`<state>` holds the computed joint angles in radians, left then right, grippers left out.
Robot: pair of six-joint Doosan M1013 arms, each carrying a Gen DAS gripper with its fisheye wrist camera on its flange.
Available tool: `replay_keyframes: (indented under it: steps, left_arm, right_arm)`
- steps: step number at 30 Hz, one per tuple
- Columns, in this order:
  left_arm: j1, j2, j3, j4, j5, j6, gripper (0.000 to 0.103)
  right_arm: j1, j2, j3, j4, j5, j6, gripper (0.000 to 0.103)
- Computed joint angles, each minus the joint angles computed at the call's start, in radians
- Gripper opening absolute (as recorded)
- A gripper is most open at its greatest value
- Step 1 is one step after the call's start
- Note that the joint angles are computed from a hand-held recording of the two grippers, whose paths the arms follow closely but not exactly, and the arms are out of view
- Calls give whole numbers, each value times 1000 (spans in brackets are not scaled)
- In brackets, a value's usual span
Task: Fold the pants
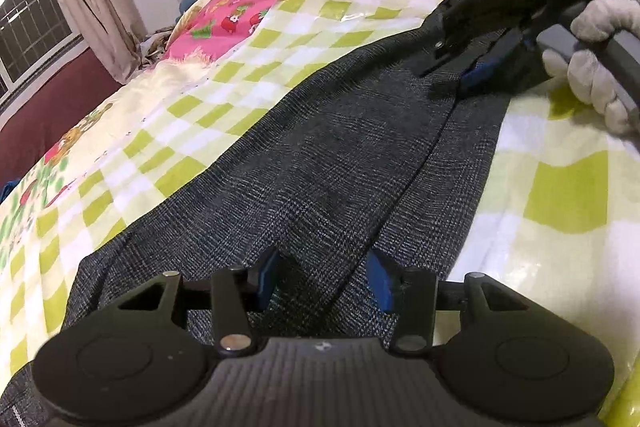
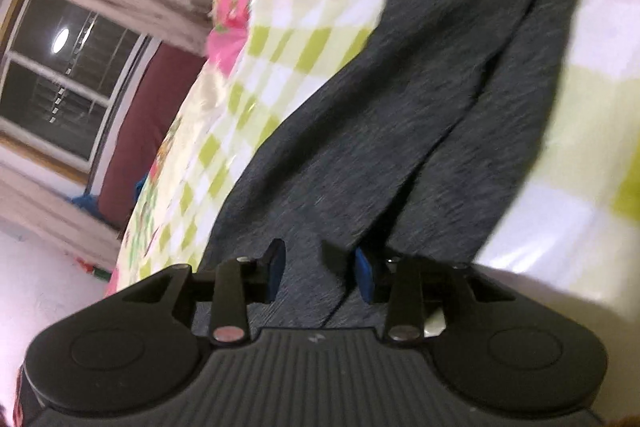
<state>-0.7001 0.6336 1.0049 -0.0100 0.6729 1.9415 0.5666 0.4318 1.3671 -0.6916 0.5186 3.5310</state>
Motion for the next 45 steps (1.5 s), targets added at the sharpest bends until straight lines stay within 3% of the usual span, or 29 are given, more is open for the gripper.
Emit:
replay_keyframes:
  steps: [4, 6, 8, 12, 15, 19, 21, 22, 23, 29, 31, 33, 34, 37, 39, 44, 45]
  left_arm:
    - [-2, 6, -9, 16, 2, -25, 61]
    - [-4, 5, -9, 19, 0, -21, 61]
    - [-5, 1, -2, 19, -10, 4, 61]
    - [-13, -12, 25, 31, -57, 51, 68]
    - [-28, -8, 30, 82, -89, 32, 69]
    - [-52, -8, 57, 256, -164, -60, 69]
    - [-58, -4, 51, 327, -145, -106, 61]
    - [-55, -3, 45, 304, -130, -91, 43]
    - [-50, -4, 36, 263, -104, -67, 32]
    - [-30, -31, 40, 89, -41, 29, 30]
    - [-30, -13, 19, 72, 7, 39, 30]
    - [-34, 1, 6, 89, 28, 35, 30]
    - [-34, 3, 1, 91, 34, 40, 30]
    - [-31, 2, -10, 75, 58, 62, 30]
    - [-29, 4, -11, 68, 57, 74, 31]
    - [-30, 6, -13, 74, 59, 52, 31]
    - [-30, 7, -16, 71, 61, 53, 31]
  right_arm:
    - [-1, 7, -9, 21, -16, -38, 38]
    - [-5, 3, 1, 57, -75, -49, 5]
    - [-2, -8, 21, 17, -125, 20, 5]
    - [0, -37, 68, -256, -205, 344, 5]
    - [-5, -44, 77, -327, -222, 446, 5]
    - [-5, -44, 69, -294, -225, 403, 5]
    - [-1, -47, 72, -293, -222, 408, 5]
    - [1, -52, 76, -294, -223, 408, 5]
    - [2, -56, 78, -285, -221, 394, 5]
    - [38, -96, 120, -273, -170, 347, 5]
    - [34, -84, 111, -103, -134, 165, 8]
    - [20, -62, 104, 20, -115, 105, 9]
    - [17, -59, 111, 4, -125, 154, 9]
    - [22, -63, 126, -222, -130, 391, 16]
    - [23, -67, 134, -328, -108, 485, 34]
    - [-2, -73, 168, -513, -110, 740, 32]
    - [-6, -69, 163, -510, -97, 738, 30]
